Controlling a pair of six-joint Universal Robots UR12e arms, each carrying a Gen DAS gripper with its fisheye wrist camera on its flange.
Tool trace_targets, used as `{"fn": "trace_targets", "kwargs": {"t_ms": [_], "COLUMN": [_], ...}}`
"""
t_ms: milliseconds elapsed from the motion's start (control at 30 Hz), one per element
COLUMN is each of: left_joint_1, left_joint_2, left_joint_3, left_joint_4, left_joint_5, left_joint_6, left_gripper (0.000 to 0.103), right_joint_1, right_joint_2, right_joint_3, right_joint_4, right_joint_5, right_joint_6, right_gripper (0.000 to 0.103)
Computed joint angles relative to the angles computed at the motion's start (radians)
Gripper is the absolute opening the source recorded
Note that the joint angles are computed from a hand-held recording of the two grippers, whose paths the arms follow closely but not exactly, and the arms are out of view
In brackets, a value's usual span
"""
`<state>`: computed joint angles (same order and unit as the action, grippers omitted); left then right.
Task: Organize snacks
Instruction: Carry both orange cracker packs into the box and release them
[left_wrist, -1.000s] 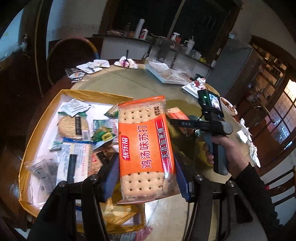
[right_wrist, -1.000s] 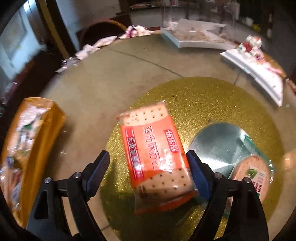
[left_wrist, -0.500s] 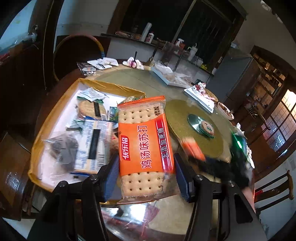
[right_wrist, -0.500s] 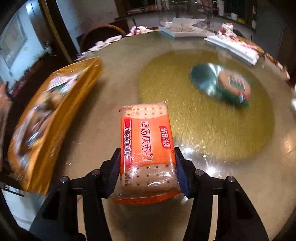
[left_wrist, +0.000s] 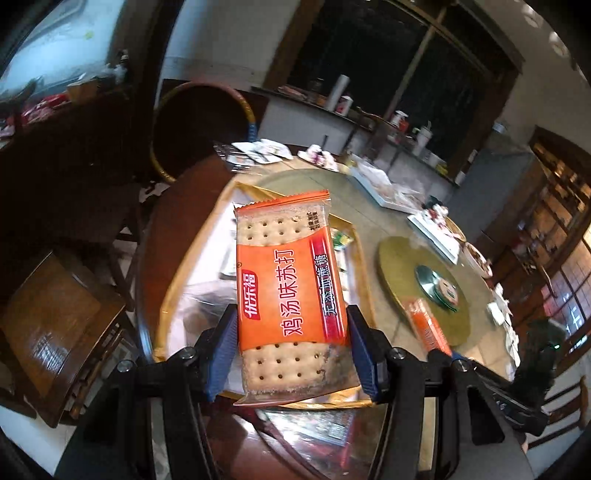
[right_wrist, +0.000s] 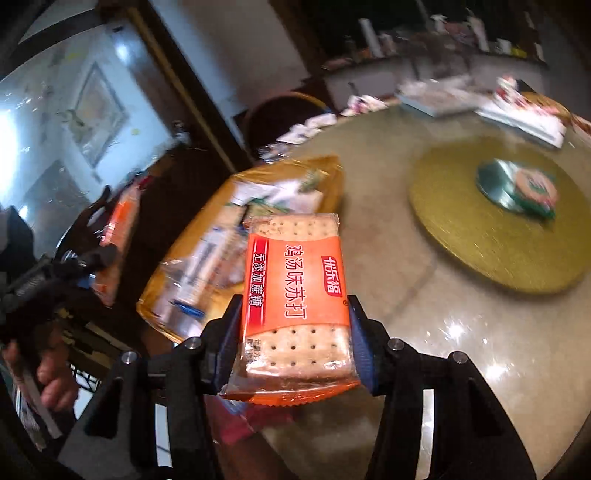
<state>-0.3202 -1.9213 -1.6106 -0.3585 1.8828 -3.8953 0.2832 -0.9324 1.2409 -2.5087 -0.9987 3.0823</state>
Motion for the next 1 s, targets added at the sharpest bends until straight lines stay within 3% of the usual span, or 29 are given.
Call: {"fn": "trace_targets", "kwargs": {"t_ms": [100, 267, 567, 800, 1000], "left_joint_1": [0.010, 0.033, 0.078, 0.099, 0.114], "left_joint_2": [0.007, 0.002, -0.043, -0.094, -0.112], "left_joint_3": [-0.011, -0.014, 0.042, 0.120, 0.143], "left_joint_4": [-0.006, -0.011, -0.086, -0.198, -0.250], "left_joint_5": [0.011, -0.021, -0.078, -0.079, -0.110], "left_joint_6": [-0.002, 0.001, 0.064, 0.108, 0.096], "left_gripper": [0.056, 0.057, 0.057, 0.057, 0.057], "right_joint_1": [0.013, 0.036, 0.072, 0.090, 0.101], "right_joint_2": [0.023, 0.077, 0.241, 0.384, 0.421], "right_joint_3": [-0.045, -0.148, -0.439, -0.678, -0.742], "right_joint_4": [0.030, 0.057, 0.221, 0.388, 0.431], "right_joint_5": [0.025, -0.020, -0.093, -0.119, -0.161], "right_joint_6": [-0.013, -0.021, -0.058, -0.063, -0.072], "right_gripper": [0.055, 0.055, 0.055, 0.055, 0.055]}}
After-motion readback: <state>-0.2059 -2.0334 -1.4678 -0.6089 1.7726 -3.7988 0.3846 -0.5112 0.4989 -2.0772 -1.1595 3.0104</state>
